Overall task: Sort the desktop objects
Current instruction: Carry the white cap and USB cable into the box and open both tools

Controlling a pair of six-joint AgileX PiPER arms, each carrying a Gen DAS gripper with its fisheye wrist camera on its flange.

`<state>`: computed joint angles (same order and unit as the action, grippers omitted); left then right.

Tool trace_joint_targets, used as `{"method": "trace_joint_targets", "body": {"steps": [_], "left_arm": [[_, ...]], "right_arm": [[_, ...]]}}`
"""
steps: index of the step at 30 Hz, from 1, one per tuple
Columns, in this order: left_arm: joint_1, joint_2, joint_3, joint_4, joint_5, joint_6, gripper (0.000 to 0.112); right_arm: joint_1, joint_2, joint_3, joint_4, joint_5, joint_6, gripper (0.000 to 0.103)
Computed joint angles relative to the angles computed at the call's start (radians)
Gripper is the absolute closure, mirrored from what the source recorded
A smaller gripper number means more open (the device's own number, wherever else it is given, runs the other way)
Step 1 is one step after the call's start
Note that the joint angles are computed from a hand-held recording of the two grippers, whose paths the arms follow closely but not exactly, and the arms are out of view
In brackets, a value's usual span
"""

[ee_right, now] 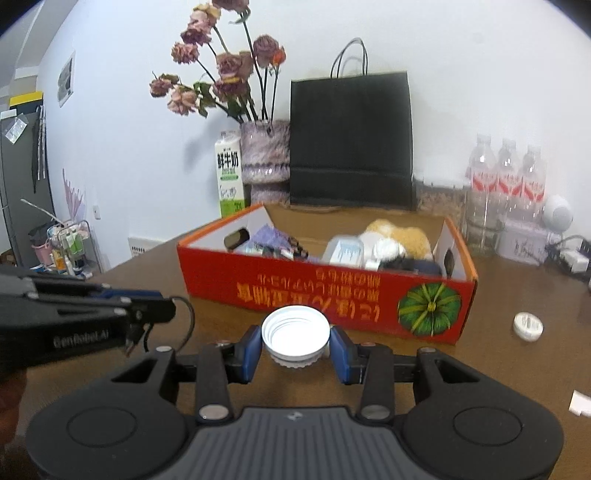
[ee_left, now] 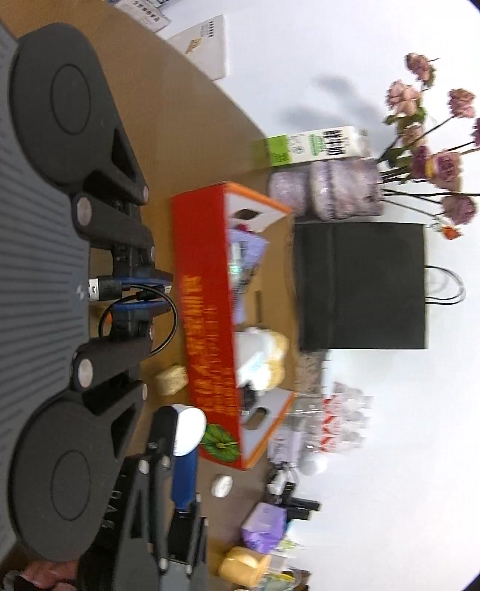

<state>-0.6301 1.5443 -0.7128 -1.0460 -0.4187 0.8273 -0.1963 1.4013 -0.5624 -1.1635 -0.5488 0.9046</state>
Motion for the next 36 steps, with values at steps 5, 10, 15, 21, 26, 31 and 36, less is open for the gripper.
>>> {"method": "trace_joint_targets", "body": {"steps": [5,10,15,21,26,31,36], "left_arm": [[0.024,0.01,-0.064,0.061,-0.005,-0.028,0.102],[0.066,0.054,-0.151,0.121,-0.001,-0.064,0.102],[0.119,0.129,-0.266,0.158,0.024,-0.089,0.102],[0.154,0.258,-0.431,0.103,0.046,-0.011,0.102],[0.179,0.372,-0.562,0.027,0.063,0.066,0.102],[0.205,0.47,-0.674,-0.036,0.091,0.126,0.102],[0.222,0.536,-0.76,-0.167,0.137,0.281,0.102]], "right_arm": [[0.042,-0.004,-0.067,0.048,0.041,-0.006,0.064],[0.102,0.046,-0.186,0.13,0.099,-0.04,0.064],[0.147,0.146,-0.337,0.156,0.142,-0.012,0.064],[0.179,0.29,-0.5,0.166,0.167,0.019,0.064],[0.193,0.407,-0.632,0.098,0.194,0.086,0.064],[0.199,0.512,-0.76,-0.034,0.224,0.199,0.064],[0.201,0.582,-0.854,-0.196,0.253,0.346,0.064]]}}
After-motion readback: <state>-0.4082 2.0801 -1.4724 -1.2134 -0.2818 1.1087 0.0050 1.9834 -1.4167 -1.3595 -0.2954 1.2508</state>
